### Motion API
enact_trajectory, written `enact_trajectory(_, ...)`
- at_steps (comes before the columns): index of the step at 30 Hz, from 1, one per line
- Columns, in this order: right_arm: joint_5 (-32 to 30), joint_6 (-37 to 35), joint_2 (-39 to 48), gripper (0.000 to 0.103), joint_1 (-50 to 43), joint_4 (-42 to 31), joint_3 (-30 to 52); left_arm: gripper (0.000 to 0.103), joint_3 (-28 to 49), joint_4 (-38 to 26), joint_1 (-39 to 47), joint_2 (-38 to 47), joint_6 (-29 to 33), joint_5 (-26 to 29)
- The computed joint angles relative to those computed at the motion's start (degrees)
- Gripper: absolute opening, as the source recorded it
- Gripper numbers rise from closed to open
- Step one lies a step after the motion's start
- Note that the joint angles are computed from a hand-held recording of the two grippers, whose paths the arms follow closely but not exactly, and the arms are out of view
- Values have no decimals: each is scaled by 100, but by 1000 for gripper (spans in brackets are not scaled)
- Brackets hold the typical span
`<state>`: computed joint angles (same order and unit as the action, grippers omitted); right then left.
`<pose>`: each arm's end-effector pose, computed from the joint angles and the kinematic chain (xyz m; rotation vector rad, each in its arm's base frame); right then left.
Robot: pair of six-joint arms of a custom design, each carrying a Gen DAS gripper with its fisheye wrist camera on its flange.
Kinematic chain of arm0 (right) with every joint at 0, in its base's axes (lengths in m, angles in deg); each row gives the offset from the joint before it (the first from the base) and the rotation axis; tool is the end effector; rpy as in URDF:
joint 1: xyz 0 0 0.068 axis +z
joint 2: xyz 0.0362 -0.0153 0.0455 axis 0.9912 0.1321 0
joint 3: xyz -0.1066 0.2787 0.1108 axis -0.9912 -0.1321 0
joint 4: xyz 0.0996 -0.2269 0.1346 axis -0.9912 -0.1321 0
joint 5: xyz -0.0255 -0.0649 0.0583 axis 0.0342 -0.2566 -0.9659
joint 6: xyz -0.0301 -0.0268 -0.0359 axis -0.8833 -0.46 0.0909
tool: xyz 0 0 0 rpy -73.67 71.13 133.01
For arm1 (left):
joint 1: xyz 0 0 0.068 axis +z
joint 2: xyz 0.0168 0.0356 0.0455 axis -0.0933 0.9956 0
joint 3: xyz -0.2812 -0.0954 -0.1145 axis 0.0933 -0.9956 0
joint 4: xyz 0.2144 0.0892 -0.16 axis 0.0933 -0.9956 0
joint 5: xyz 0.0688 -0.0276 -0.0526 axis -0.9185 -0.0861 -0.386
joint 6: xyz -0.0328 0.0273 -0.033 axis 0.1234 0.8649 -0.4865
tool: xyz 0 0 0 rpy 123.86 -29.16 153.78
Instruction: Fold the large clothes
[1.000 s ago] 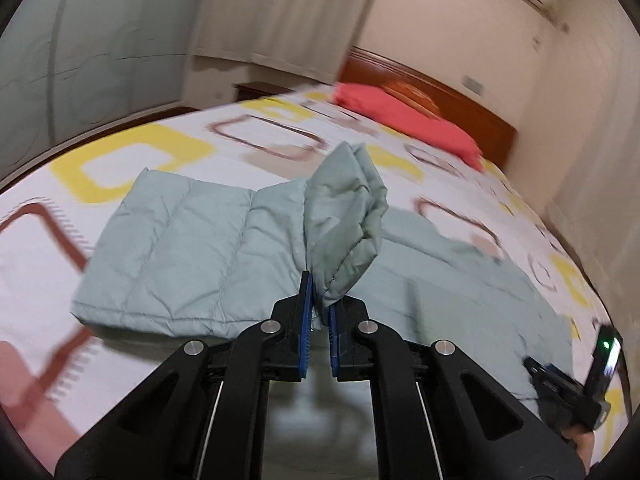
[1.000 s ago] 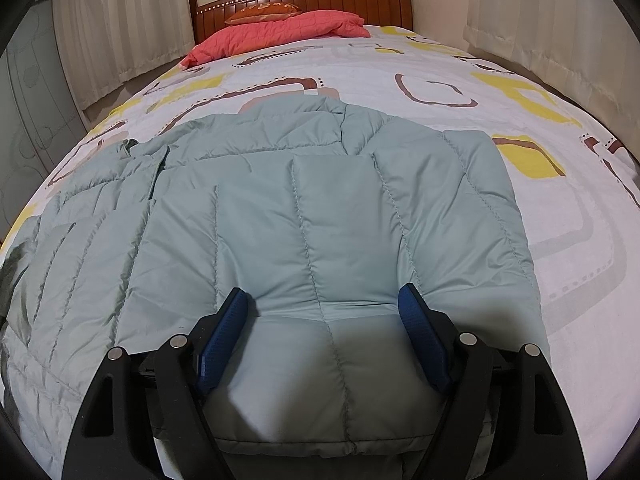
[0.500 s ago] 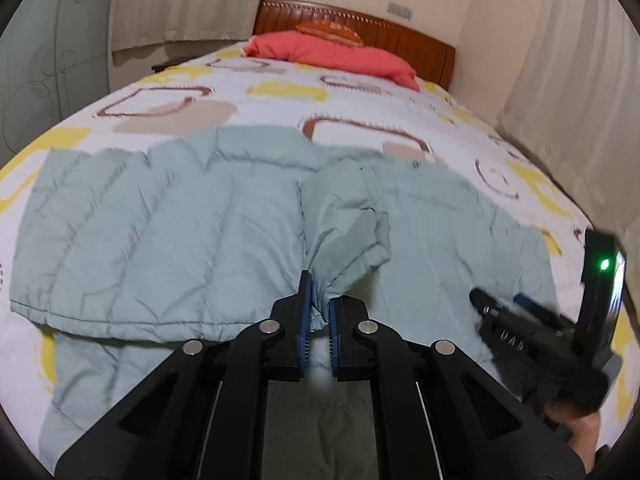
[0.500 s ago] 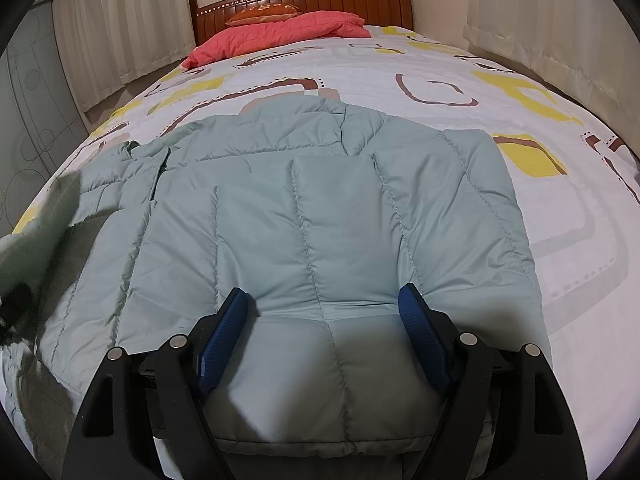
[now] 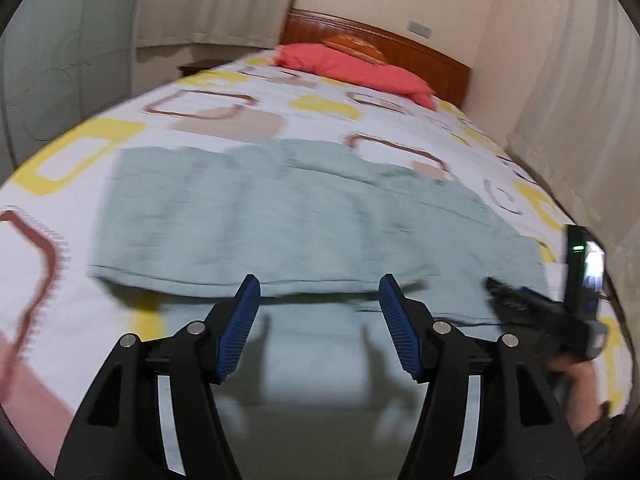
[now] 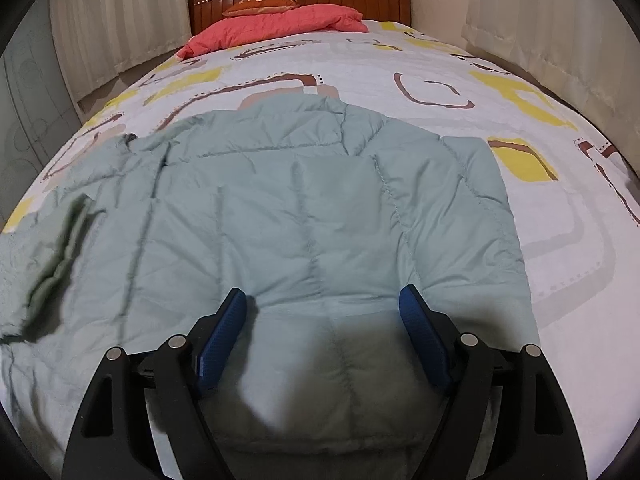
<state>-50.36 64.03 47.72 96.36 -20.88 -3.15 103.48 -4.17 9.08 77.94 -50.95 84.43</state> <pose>0.2166 0.0417 0.2131 0.5076 2.4322 -0.0962 0.1884 0.0322 0.2473 0.1104 2.2903 -0.3323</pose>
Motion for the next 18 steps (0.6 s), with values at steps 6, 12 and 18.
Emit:
enact_trajectory(6, 191, 600, 8, 78, 951, -344, 584, 62, 450, 333, 1680, 1119, 591, 308)
enact_trajectory(12, 165, 923, 703, 78, 1732, -263, 1326, 65, 972, 853, 2287, 2324, 630, 144)
enact_trajectory(18, -238, 1203, 1398, 77, 2007, 45, 1635, 67, 1152, 936, 2420, 2628, 643, 212)
